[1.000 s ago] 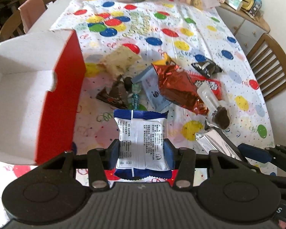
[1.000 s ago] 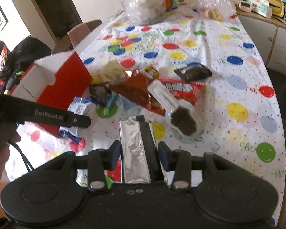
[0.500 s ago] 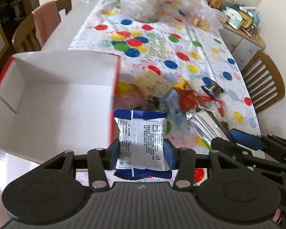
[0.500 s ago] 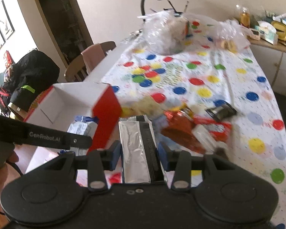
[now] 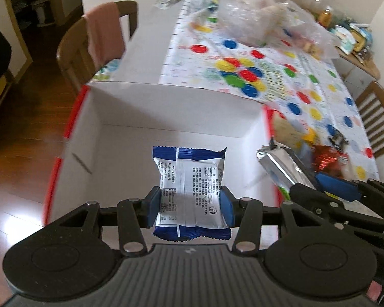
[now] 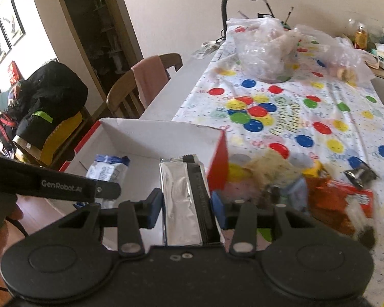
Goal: Organize snacks
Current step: 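Carry both packets into the white box and open both grippers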
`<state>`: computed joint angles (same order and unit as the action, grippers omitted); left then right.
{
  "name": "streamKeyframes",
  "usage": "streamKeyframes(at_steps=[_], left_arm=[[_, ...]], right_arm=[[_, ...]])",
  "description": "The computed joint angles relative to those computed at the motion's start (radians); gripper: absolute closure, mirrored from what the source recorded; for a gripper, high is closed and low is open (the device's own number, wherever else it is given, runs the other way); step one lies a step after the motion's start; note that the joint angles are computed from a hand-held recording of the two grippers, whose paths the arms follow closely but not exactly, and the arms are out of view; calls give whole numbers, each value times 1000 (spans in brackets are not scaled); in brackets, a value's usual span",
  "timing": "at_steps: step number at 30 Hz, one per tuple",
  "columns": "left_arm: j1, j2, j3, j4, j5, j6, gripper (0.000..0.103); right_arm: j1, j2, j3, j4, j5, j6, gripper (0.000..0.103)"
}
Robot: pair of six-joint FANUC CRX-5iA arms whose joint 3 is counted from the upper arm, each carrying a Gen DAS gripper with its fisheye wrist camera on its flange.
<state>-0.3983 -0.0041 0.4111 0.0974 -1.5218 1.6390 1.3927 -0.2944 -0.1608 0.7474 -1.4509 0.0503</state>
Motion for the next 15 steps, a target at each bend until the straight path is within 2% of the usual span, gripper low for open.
streamKeyframes(at_steps=[5, 15], left_arm=[[75, 17, -11, 3, 4, -71, 55], [128, 108, -2, -23, -35, -156, 55]], right_arm=[[-81, 101, 68, -45, 37, 64, 62], [-177, 245, 152, -151, 80, 191, 62]])
